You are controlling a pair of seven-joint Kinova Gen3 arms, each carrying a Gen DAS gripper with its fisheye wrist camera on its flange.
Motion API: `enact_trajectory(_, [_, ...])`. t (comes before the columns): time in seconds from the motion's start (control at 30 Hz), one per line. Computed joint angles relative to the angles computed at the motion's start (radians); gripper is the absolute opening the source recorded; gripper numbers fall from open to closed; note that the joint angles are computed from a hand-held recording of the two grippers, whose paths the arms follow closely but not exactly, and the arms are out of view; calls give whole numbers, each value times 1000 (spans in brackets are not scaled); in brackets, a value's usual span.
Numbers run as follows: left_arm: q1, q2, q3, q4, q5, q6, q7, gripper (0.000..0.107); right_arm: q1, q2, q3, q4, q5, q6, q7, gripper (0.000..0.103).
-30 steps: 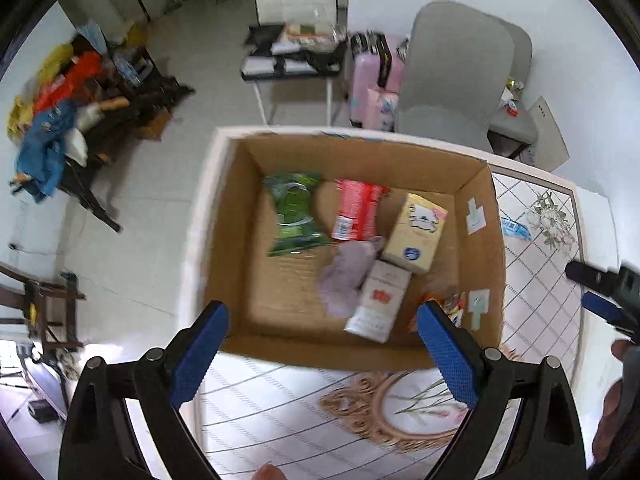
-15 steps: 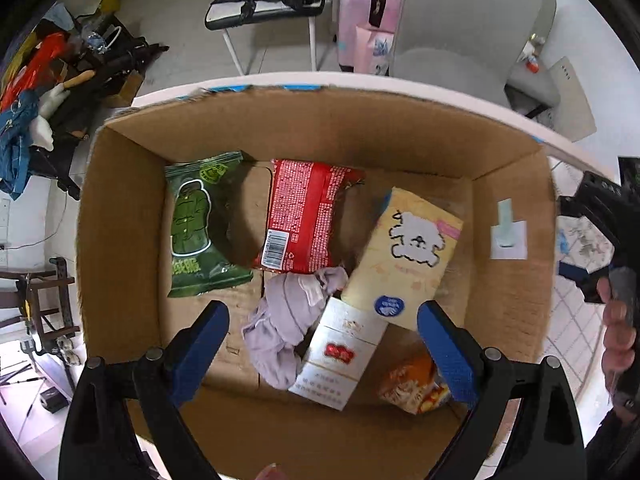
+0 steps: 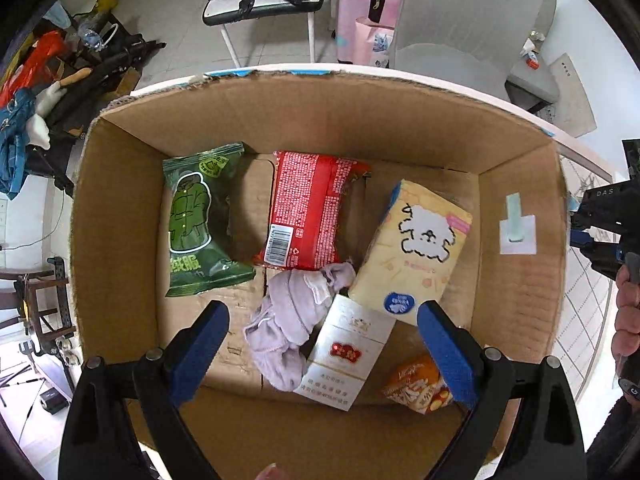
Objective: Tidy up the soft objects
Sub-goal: 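Grasp the blue tube snack with the right tool, then lower the blue tube snack into the box and open the right tool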
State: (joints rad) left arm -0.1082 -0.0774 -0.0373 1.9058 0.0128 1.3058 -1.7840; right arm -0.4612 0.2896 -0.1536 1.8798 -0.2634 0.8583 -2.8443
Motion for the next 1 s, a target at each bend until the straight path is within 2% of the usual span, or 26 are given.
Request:
enact_trajectory(0.17, [-20, -54, -33, -45, 35, 72, -70, 96, -49, -113, 2, -68, 130, 123, -73, 17])
enact_trajectory(0.37, [-70, -111, -109, -158, 98, 200, -194, 96, -128, -197, -66, -263, 249, 274, -94, 17])
enact_trajectory(0.5, [-119, -126, -178, -241, 131, 289, -300, 96, -211, -197, -125, -403, 274, 332, -97, 17])
enact_trajectory(0.63, [-194, -115, -256, -297, 153, 373, -426, 96, -319, -125, -160, -543, 294, 380, -87, 17])
enact_trajectory(0.8, [-286, -112, -301, -299, 116, 358, -525, 96, -435, -53, -149, -579, 296, 317, -131, 17])
enact_trajectory(1.0, [-370, -78, -315, -259, 92, 279, -568, 96, -494, 59, -126, -575, 256, 148, -129, 17])
